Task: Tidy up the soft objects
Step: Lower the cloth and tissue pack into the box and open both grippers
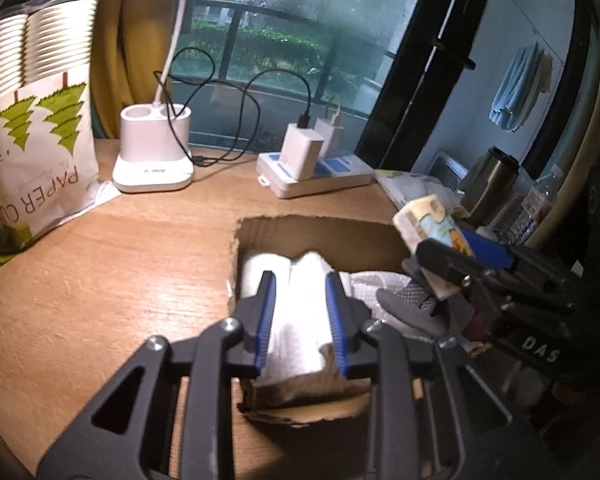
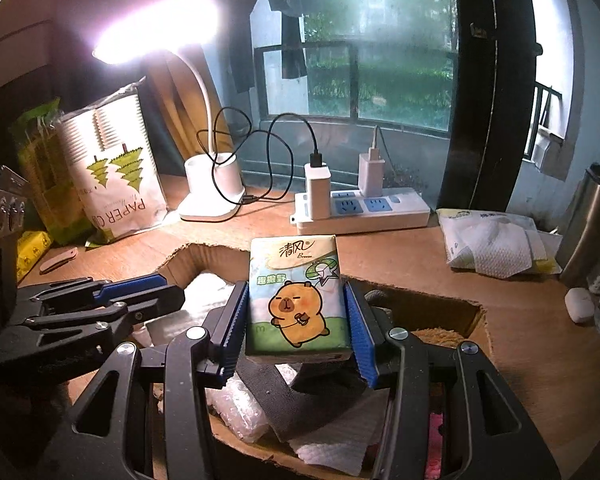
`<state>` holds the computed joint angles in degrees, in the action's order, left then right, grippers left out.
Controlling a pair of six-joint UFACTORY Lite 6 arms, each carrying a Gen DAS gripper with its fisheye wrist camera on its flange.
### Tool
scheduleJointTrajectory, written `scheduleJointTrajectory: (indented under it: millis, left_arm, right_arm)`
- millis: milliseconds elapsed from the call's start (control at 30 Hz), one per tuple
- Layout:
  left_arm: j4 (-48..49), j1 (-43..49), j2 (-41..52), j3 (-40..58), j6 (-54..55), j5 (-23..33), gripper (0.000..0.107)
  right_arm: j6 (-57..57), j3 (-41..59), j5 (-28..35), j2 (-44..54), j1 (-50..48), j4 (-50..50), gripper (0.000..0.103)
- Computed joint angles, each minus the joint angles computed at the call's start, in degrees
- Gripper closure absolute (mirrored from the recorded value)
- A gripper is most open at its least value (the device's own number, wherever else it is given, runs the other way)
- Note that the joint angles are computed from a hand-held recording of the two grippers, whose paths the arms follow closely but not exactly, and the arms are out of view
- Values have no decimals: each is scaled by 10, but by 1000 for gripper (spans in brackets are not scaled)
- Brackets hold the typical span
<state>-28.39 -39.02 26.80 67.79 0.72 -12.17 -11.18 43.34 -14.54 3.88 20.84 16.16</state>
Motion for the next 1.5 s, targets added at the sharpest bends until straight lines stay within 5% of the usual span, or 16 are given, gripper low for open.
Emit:
scheduleJointTrajectory:
  millis: [500,667,700,733,800,1500]
  left_arm:
    - [29,7,-42,-38,-18,-21,80]
    - [-26,1,-53,-44,36,-22,78]
    - [-36,-1,-57,-47,46,-22,71]
    - [-42,-3,-62,-50,53,-23,52]
    - [-25,-5,-75,-64,30,-32,38]
    - [-244,-66,-169,-122,242,-65,37]
  right_arm:
    - [-50,68,22,89,20,62,53]
    - [-84,60,21,72,23,98,42]
    - [-90,57,20,67,23,106,42]
    - [-93,53,20,61,24,108,42]
    - [-106,45,18,49,25,123,42]
    - [-356,-84,11,-148,50,387,42]
